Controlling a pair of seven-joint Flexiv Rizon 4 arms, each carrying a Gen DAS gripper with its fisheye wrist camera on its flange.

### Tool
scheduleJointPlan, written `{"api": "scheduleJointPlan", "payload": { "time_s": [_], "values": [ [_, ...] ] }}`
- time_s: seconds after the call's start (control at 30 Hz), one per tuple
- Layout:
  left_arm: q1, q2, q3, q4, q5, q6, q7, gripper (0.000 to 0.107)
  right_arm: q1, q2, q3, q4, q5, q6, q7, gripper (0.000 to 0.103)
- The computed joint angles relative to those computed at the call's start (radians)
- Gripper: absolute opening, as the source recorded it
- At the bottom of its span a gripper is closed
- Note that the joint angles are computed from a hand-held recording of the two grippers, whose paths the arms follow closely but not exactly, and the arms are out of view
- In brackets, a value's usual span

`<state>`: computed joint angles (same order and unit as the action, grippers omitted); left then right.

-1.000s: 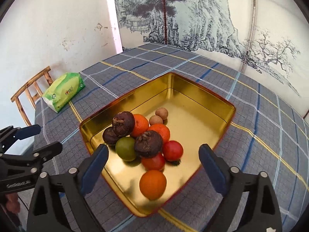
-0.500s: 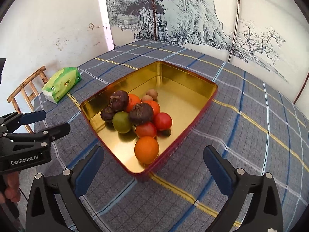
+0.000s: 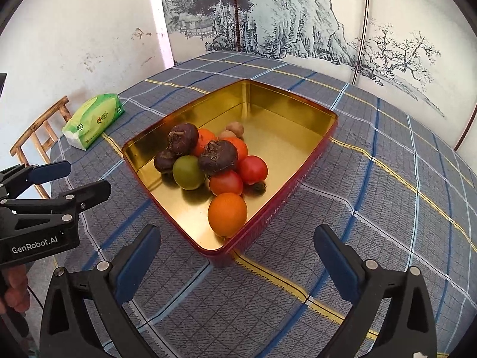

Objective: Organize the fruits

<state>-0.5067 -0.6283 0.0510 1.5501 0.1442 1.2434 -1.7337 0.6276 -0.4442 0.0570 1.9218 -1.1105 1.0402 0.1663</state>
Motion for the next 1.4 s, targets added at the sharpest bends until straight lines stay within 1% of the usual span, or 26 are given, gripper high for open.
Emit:
{"api": "scheduleJointPlan", "payload": {
  "time_s": [1.4],
  "values": [
    [-0.001,-0.009,-0.004,-0.012,0.003,-0.020,0.000,0.080,0.002,-0.010,-0.001,-0.004,0.035,-0.010,-0.027,0.101]
  ]
}}
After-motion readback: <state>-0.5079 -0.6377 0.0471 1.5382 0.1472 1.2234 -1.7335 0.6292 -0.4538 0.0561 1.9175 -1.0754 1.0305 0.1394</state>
